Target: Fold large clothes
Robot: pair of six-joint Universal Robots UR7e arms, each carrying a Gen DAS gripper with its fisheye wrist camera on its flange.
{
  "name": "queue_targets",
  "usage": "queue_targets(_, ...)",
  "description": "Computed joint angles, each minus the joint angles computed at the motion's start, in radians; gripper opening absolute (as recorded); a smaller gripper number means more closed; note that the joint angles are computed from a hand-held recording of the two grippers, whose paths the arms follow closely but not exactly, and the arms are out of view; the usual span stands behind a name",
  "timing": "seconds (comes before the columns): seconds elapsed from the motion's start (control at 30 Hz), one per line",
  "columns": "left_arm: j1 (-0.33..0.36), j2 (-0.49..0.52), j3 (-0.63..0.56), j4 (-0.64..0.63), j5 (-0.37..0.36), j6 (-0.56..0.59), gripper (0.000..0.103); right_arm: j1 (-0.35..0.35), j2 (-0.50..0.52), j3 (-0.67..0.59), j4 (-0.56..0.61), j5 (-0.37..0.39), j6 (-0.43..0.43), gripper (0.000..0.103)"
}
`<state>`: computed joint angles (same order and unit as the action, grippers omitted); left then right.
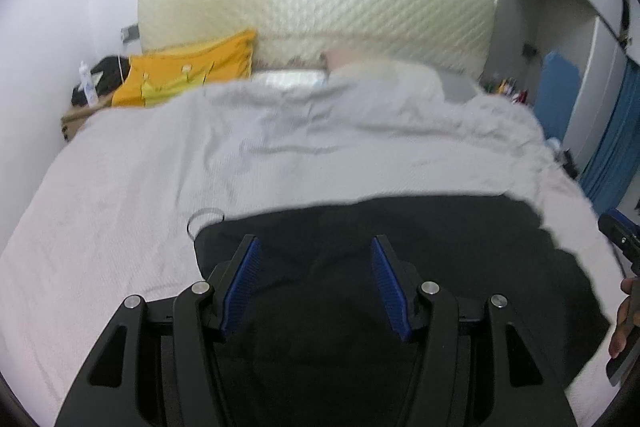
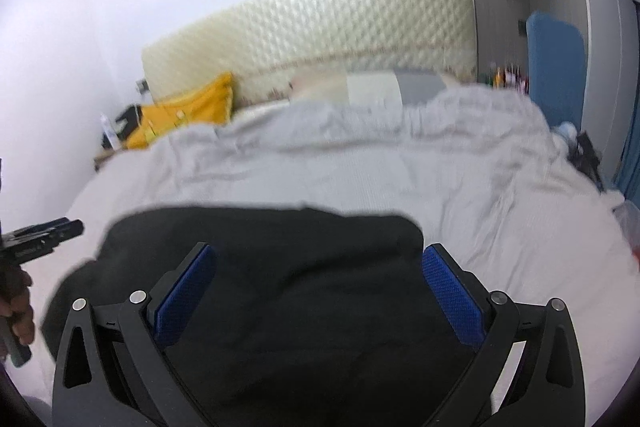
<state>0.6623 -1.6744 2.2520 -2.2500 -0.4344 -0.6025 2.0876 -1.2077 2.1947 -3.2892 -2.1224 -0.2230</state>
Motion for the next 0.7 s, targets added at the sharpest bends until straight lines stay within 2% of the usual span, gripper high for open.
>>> queue_targets(0.13,-0.121,-0.042,-0.059,0.216,0.012,-0.133,0.058,0.087,-0.052,-0.046,0.072,-0.035,0.017,0.102)
queue_targets(0.33,-0.306,-0.075,-0.221,0.643,-0.008,-0.390,0.058,0.234,-0.120,-0.117,0.166,-0.106,0.047,0.102)
queue_targets(0.4,-0.378,-0.071,-0.295,0.823,-0.012,-0.506,0.058,0.284,-0.147,-0.142,0.207,-0.117,0.061,0.102)
queue_targets(0.53,-0.495,-0.053,-0.388,1.091,-0.012,-0.686,0.058,0.377,-0.178,-0.182,0.246,-0.173,0.083,0.102)
queue_targets(0.6,-0.558,-0.047,-0.416,1.181,-0.038,-0.756,0.058,0.420,-0.196,-0.196,0.275,-0.199,0.108,0.103)
queue_targets(0.7,-0.630,-0.051,-0.417,1.215,-0.080,-0.809,0.058,0.470,-0.223,-0.197,0.297,-0.218,0.133,0.103)
